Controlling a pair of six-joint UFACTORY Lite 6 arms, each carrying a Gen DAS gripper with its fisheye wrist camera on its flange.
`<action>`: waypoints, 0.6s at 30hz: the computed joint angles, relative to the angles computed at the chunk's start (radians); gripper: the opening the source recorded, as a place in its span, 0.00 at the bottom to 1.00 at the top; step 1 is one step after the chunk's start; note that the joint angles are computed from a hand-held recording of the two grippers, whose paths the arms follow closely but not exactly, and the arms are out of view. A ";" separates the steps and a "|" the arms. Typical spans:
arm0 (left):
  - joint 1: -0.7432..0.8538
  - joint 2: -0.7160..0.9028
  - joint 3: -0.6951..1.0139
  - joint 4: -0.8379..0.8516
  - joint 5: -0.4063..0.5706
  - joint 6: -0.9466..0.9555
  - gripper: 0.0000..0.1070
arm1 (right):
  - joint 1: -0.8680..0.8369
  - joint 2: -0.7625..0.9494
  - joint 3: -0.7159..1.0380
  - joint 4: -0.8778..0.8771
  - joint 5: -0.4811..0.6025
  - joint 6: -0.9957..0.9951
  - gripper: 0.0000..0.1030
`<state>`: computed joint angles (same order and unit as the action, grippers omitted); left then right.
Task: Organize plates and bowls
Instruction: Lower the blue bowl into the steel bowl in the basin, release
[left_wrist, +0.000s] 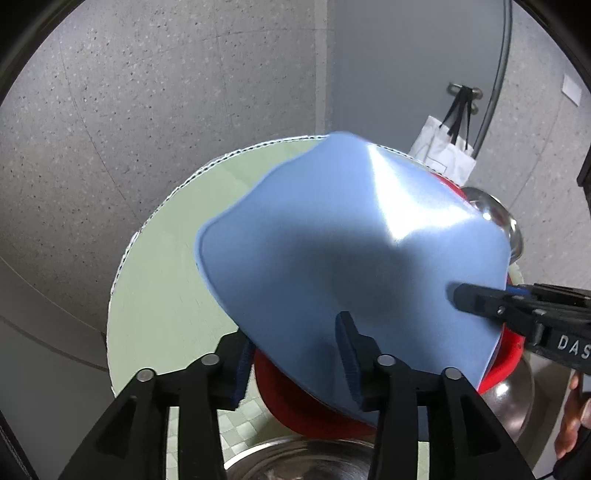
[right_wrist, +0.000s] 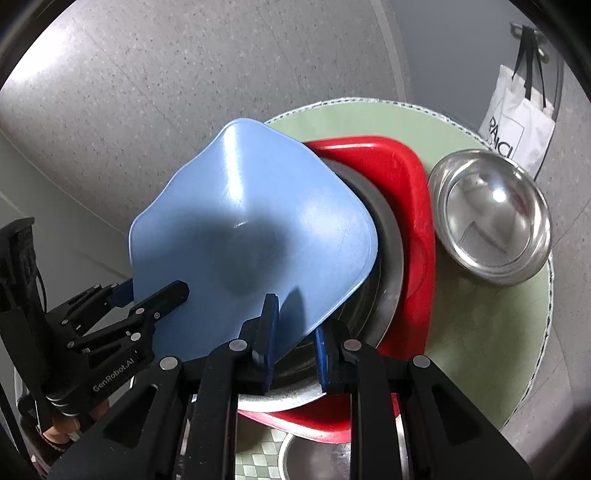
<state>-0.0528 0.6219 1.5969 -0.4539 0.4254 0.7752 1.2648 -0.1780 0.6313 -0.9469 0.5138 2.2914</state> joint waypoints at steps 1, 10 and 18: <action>-0.005 -0.006 -0.012 0.002 -0.006 -0.009 0.42 | 0.005 0.002 -0.001 -0.004 -0.004 0.006 0.24; -0.007 -0.270 -0.333 -0.206 -0.129 0.151 0.64 | 0.123 -0.085 -0.024 -0.001 0.099 0.070 0.54; -0.077 -0.601 -0.598 -0.359 -0.171 0.203 0.77 | 0.463 -0.405 -0.073 0.079 0.592 0.123 0.62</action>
<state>-0.1301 0.0208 0.9991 -0.8132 0.2544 0.9782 1.7283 -0.5833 0.5587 -0.8682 1.1055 2.4147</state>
